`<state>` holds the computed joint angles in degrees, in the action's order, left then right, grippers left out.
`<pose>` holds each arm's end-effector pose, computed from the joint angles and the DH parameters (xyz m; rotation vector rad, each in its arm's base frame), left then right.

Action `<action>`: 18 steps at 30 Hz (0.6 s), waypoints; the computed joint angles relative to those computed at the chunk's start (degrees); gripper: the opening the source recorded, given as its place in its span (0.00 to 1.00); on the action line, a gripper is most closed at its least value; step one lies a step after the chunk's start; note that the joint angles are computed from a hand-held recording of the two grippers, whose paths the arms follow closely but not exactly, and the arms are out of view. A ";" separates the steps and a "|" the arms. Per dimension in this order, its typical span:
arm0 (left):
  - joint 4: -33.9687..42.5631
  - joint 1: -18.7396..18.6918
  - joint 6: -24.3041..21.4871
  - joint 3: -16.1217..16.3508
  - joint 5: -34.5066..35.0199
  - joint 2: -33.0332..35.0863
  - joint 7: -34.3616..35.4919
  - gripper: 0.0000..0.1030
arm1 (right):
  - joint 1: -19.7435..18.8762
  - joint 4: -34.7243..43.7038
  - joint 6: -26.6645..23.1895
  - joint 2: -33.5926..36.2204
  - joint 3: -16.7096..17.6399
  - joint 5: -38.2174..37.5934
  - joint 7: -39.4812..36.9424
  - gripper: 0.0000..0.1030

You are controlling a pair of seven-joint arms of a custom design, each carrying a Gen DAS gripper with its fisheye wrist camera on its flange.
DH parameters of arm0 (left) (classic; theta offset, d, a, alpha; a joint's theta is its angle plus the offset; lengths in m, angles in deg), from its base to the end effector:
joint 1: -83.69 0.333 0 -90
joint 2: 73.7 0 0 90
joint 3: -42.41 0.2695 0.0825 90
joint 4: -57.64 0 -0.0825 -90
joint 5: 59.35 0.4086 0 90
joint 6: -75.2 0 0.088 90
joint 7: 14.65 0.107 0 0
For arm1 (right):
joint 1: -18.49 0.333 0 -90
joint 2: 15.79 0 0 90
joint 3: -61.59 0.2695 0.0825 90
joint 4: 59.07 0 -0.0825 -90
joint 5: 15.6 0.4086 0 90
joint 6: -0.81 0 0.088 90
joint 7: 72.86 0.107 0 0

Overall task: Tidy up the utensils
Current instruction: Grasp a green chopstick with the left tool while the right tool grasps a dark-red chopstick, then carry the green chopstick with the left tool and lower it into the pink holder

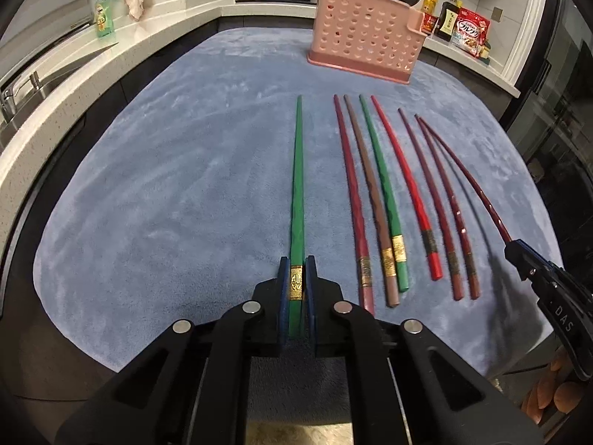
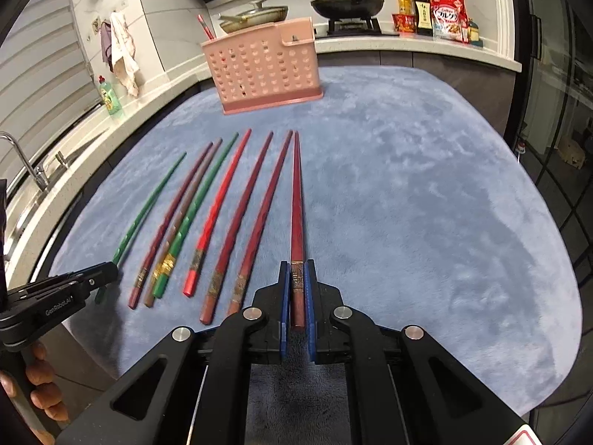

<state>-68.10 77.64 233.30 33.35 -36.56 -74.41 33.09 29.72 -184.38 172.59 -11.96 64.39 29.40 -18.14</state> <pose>0.5667 -0.1699 0.3921 -2.0186 1.7421 -0.6517 0.5879 0.0944 0.3669 -1.7923 1.5877 -0.4399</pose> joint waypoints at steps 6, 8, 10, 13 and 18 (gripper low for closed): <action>0.66 -0.22 0.61 0.11 -1.62 -1.77 2.75 0.07 | -0.38 1.16 -0.55 -1.99 -0.15 4.32 -3.44 0.07; 1.38 -0.25 0.65 0.27 -2.93 -1.98 3.93 0.07 | -0.49 2.06 -0.83 -2.53 -0.40 5.93 -4.67 0.07; 2.54 -0.23 0.57 0.40 -3.76 -1.93 5.10 0.07 | -0.54 3.20 -0.90 -2.90 -0.61 7.61 -6.12 0.07; 4.29 -0.06 0.58 0.60 -4.90 -1.61 6.57 0.07 | -0.61 5.18 -1.18 -3.02 -0.94 8.68 -6.97 0.07; 8.52 0.58 0.74 0.67 -3.23 -0.37 6.43 0.07 | -1.23 9.64 -2.22 -1.98 -1.31 11.51 -8.25 0.07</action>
